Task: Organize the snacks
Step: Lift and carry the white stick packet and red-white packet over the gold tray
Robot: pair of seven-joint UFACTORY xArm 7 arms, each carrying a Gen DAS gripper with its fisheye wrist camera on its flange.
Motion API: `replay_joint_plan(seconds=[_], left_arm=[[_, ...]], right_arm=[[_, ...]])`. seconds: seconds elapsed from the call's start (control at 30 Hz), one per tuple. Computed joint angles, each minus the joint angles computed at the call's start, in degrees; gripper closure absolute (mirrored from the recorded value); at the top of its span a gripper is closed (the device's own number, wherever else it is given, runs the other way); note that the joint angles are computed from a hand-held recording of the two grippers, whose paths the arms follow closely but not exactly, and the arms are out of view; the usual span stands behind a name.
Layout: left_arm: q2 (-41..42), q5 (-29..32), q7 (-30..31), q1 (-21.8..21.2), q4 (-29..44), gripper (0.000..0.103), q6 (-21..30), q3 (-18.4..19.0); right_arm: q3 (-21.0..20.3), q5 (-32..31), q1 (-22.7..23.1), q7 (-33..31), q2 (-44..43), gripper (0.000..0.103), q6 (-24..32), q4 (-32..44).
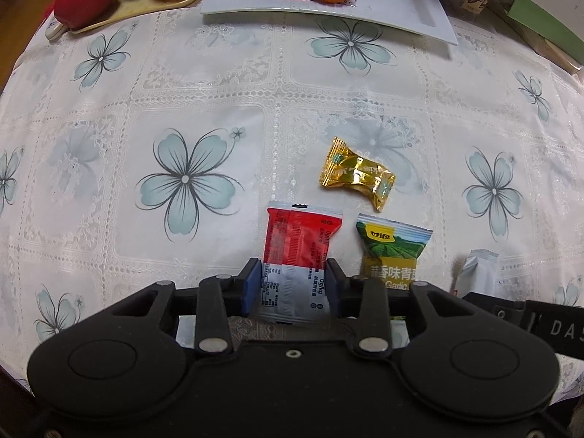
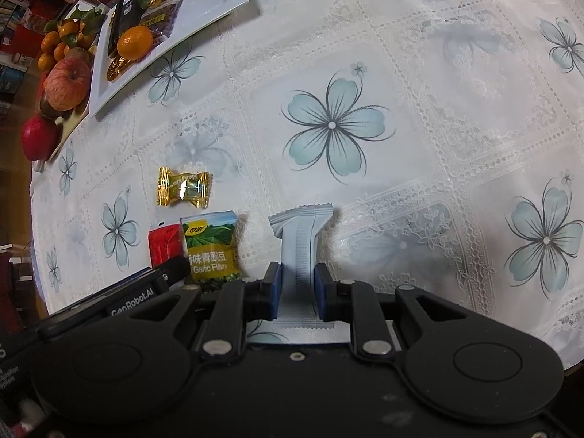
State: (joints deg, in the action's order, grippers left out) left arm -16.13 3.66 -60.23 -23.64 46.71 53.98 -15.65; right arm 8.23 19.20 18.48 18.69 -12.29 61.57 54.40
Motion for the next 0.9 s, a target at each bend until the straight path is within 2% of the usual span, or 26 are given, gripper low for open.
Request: replay_joint_plan(seconds=[0.27, 0.9], left_arm=[[-0.82, -2.01, 1.42, -0.18, 0.79, 0.058, 5.22, 0.47], [-8.43, -6.03, 4.99, 0.42, -3.34, 0.058, 5.47, 0.83]], right_arm=[[-0.62, 2.2, -0.27, -0.25, 0.75, 0.082, 1.26, 0.36], [-0.2, 0.99, -0.45, 0.38, 0.49, 0.082, 0.93, 0.39]])
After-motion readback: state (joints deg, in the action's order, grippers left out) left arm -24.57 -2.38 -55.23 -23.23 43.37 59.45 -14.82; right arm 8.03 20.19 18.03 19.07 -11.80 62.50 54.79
